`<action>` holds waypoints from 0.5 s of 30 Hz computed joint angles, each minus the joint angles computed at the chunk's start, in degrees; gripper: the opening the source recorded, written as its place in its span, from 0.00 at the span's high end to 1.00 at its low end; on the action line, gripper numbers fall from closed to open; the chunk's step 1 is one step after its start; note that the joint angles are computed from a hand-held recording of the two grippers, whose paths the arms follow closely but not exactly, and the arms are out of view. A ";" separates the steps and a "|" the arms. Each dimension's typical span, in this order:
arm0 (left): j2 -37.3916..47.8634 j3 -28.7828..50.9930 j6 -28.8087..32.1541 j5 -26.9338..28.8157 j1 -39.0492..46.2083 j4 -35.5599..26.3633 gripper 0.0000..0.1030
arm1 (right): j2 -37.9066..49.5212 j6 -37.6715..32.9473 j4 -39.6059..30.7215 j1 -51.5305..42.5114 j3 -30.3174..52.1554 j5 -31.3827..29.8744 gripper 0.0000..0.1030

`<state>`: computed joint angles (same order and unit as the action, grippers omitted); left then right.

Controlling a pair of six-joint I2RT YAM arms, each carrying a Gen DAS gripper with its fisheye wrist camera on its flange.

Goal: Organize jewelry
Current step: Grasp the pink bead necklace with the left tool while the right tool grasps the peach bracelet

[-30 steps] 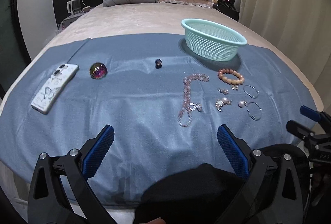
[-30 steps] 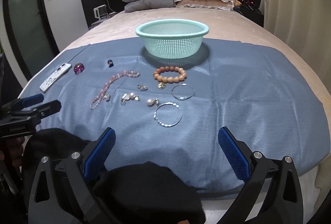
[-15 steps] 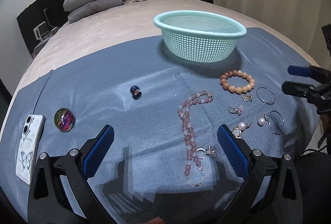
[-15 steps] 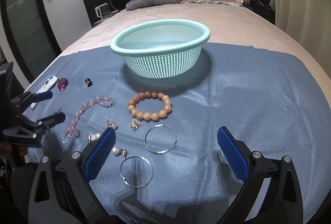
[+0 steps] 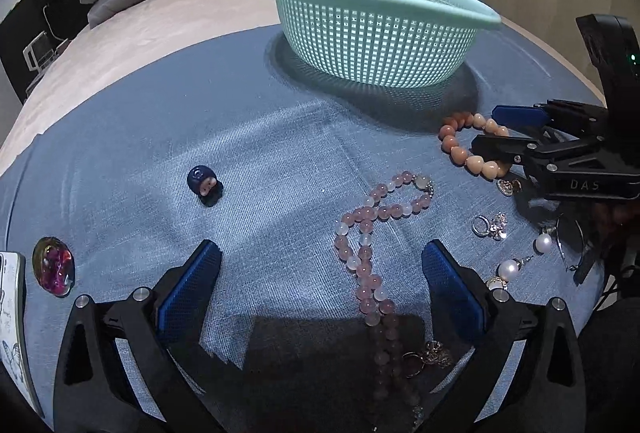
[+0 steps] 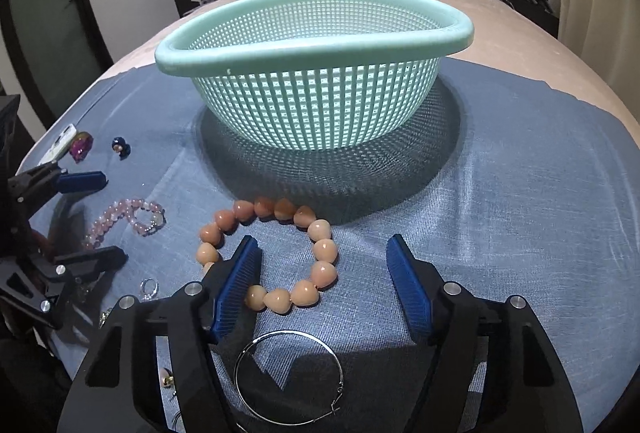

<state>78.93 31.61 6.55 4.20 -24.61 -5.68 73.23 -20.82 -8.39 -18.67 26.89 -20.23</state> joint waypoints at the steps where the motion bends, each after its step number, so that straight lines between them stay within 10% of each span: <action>1: -0.47 -1.18 -0.44 -0.46 -0.25 1.69 0.04 | -0.30 0.10 0.19 0.19 -0.26 0.24 0.38; 5: -3.18 -4.05 -0.58 -0.93 -0.77 4.14 0.05 | -1.77 -0.30 1.89 -0.45 -1.83 -0.55 0.48; 8: -5.40 -4.44 -0.06 0.54 -0.68 2.27 0.14 | -4.33 -1.80 1.71 0.71 -3.20 -0.11 0.77; 15: -10.53 -4.24 0.46 0.86 -3.48 -3.49 0.76 | -6.80 -2.35 -3.19 -2.23 -2.53 -5.14 0.90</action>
